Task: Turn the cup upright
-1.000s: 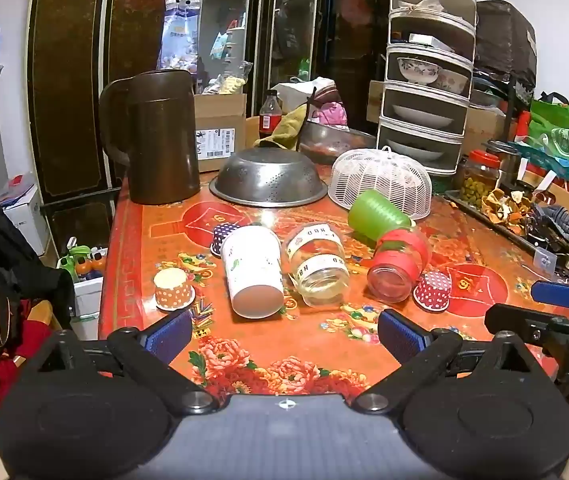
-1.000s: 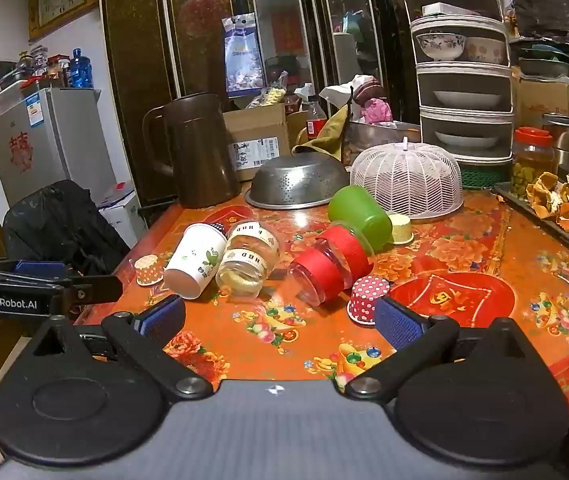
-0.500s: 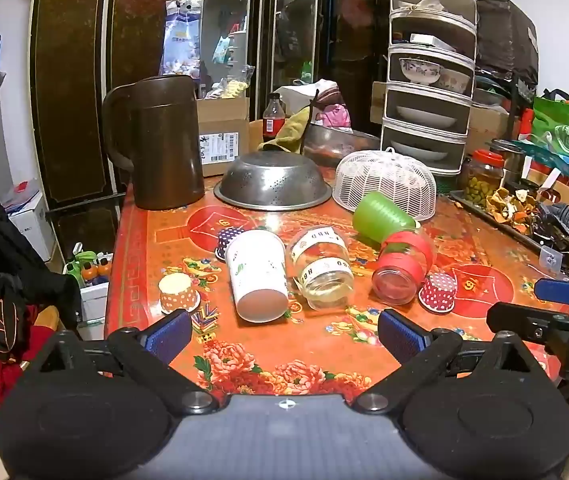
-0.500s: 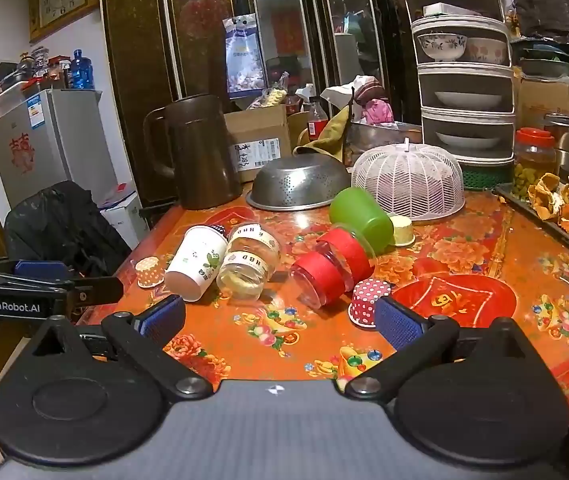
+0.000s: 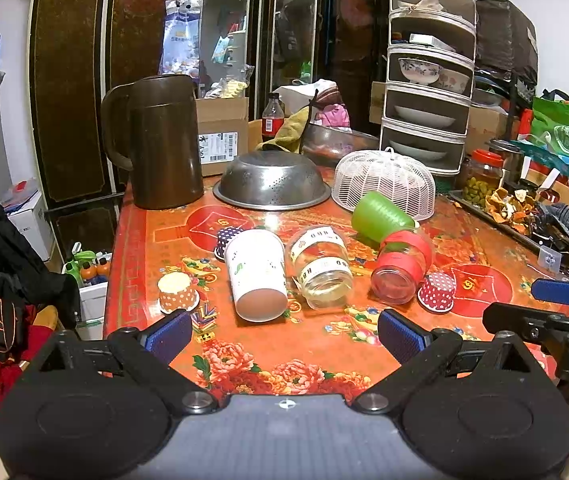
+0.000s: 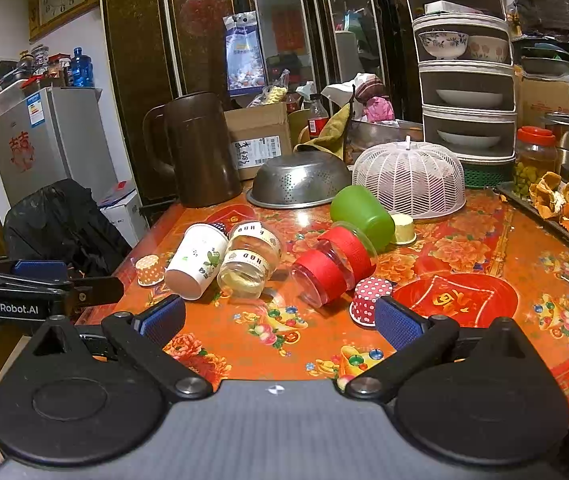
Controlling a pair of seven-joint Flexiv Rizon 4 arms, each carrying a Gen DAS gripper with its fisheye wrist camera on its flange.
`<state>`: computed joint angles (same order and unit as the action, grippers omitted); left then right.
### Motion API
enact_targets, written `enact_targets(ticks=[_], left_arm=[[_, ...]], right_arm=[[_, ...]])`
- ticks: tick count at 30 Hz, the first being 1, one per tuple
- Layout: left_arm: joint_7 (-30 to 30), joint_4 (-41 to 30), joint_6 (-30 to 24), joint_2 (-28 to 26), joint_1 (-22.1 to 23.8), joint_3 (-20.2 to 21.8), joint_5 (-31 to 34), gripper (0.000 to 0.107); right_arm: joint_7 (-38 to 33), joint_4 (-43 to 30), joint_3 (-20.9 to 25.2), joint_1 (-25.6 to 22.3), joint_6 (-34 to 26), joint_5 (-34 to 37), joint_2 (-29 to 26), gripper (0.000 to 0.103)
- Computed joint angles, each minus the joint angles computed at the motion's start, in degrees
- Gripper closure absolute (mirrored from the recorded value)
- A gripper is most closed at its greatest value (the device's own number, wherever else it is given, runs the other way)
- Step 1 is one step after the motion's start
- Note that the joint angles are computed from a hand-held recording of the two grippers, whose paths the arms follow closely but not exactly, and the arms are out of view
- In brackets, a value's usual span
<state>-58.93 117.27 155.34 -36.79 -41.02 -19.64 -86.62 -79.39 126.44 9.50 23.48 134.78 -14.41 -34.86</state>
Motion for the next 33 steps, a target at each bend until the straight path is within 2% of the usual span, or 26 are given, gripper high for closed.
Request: enact_targets(ticks=[33], left_arm=[[-0.55,0.1,0.1,-0.01,-0.24,0.04,0.31,0.006]], right_arm=[[0.41,0.23,0.05,0.01,-0.37,0.19,0.47,0.001]])
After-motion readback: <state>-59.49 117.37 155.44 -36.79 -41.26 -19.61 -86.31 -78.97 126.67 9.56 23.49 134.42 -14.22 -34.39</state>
